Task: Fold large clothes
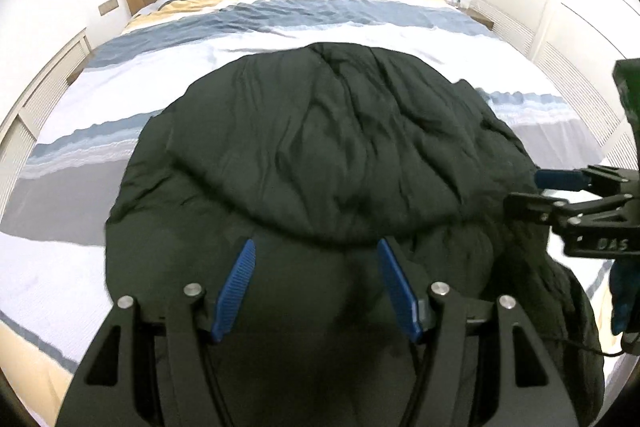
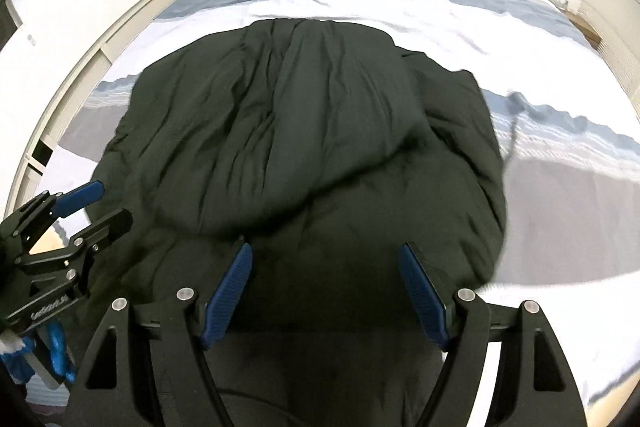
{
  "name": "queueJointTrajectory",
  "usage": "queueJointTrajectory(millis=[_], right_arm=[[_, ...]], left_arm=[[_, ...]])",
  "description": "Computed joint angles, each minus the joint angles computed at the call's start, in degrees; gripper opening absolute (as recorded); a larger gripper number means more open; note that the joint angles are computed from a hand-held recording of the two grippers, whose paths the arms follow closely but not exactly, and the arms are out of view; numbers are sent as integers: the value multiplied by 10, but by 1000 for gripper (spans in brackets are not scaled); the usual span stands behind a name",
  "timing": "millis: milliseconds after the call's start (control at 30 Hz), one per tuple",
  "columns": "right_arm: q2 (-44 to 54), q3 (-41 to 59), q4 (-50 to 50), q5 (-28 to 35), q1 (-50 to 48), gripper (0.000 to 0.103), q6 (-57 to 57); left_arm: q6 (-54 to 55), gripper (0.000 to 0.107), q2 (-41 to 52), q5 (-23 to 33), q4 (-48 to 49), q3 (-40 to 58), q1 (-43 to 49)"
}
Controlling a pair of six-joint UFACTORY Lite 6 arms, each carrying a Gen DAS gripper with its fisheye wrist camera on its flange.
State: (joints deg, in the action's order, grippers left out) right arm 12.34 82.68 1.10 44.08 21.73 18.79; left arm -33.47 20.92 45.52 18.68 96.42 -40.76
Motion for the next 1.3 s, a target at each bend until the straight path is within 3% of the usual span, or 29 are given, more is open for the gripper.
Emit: queueJointTrajectory(millis=[233, 633, 1300], right_arm=[[-151, -123, -32, 51, 48, 75, 91], [-272, -178, -66, 178, 123, 75, 192], [-397, -191, -120, 329, 201, 81, 329]], left_arm=[[13, 62, -128, 40, -13, -104, -2], [51, 62, -291, 106, -27, -215, 44], [102, 62, -368, 158, -32, -244, 82]])
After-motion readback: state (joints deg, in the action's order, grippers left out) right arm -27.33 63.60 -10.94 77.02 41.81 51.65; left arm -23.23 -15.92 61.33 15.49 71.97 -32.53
